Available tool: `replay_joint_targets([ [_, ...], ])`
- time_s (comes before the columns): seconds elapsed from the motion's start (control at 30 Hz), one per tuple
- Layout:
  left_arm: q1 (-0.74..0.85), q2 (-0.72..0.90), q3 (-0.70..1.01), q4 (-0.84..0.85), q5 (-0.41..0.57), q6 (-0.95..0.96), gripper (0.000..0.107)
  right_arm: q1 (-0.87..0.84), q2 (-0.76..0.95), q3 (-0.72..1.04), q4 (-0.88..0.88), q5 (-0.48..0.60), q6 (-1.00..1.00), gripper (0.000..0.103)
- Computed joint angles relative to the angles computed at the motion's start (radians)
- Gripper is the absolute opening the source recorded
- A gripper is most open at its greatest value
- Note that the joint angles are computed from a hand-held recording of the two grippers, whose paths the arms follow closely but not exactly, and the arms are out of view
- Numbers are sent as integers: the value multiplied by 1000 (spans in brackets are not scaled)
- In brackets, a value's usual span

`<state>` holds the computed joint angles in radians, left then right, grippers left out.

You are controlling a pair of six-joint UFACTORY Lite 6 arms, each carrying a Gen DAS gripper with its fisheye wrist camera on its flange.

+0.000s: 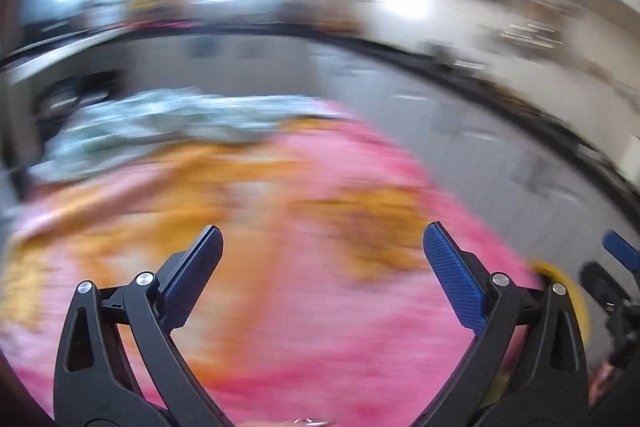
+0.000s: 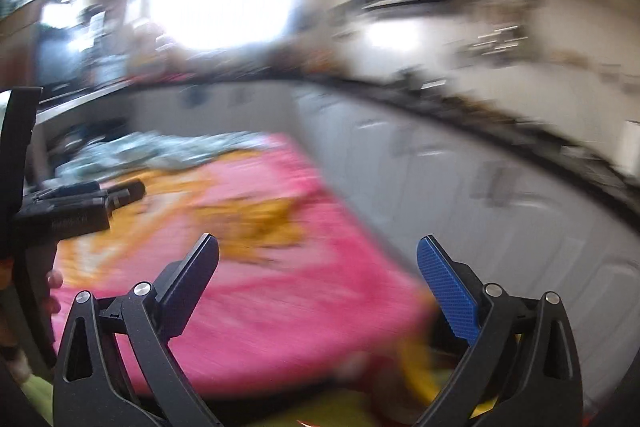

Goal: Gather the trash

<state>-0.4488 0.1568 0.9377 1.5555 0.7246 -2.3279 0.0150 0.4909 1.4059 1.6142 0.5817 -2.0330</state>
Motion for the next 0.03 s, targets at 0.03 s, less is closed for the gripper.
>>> replay_joint_targets([
  [0.03,105,-48,-72,-78,7,67,92,105,90,105,-77,1,92,97],
])
